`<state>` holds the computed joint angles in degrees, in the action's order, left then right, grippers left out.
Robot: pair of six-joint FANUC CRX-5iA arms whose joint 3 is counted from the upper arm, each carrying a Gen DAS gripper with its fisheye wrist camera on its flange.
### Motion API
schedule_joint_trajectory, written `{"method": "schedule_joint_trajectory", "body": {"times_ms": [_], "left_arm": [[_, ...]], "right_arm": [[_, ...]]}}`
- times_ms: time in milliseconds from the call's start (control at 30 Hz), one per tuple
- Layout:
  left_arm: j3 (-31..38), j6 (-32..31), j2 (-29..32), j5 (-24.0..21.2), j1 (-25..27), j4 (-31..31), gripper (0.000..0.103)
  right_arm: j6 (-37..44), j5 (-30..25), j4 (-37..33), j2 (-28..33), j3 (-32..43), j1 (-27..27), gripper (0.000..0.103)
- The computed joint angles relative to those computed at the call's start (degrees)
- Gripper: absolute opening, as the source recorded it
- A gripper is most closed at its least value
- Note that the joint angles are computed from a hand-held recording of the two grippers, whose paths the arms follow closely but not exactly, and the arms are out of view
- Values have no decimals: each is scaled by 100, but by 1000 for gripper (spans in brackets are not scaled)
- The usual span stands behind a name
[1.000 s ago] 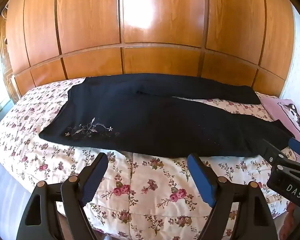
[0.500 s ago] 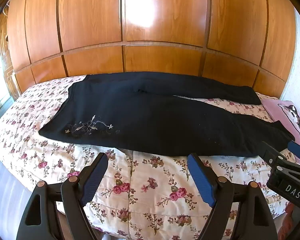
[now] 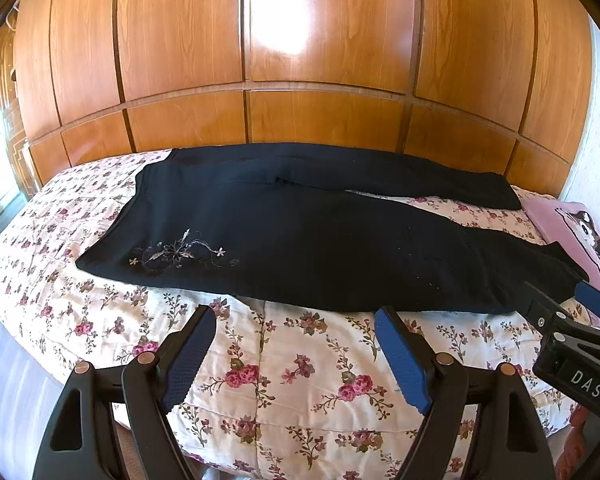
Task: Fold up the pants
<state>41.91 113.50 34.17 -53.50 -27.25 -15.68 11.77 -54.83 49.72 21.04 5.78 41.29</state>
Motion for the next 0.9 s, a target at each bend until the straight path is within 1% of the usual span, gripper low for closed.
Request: {"method": "schedule_joint_trajectory", "body": {"times_ms": [567, 900], "left_arm": [[-7, -1, 32, -53, 40, 90, 83], [-5, -50, 58, -87, 71, 145, 83]], "right_arm": [[71, -54, -106, 48, 92, -1, 103], [133, 14, -164, 53, 87, -27, 103]]}}
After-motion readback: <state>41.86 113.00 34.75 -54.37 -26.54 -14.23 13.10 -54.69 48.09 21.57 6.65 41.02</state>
